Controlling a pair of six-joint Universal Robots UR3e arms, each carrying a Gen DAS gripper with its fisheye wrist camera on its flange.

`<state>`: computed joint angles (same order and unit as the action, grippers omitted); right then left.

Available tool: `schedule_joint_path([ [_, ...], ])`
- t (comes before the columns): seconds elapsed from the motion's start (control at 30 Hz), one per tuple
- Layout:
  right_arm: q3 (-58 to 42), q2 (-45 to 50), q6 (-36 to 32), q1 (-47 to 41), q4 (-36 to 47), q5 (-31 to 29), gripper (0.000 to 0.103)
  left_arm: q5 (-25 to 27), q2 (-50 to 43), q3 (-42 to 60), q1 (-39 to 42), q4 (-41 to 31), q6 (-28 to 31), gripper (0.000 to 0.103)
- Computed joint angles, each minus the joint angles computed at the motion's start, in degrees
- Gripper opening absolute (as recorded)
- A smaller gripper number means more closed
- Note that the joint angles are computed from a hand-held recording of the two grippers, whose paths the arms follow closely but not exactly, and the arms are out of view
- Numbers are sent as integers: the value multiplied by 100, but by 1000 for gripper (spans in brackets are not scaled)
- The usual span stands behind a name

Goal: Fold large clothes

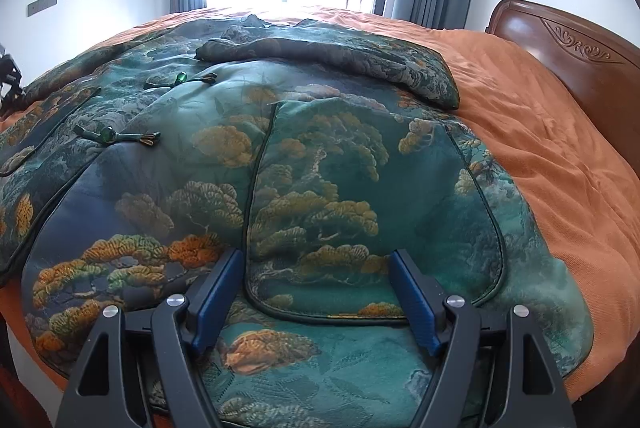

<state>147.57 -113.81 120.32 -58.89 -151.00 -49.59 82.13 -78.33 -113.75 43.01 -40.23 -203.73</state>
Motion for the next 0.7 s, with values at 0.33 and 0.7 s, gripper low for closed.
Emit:
schedule_joint_path([
  [0.33, -44, 49, -36, -6, 45, 17, 77, 2585, -2093, 4682, -4243, -749, 1301, 10],
  [0.7, -82, 68, -120, -30, 139, 62, 77, 3257, -5662, 8195, -6711, -1396, 2422, 24],
])
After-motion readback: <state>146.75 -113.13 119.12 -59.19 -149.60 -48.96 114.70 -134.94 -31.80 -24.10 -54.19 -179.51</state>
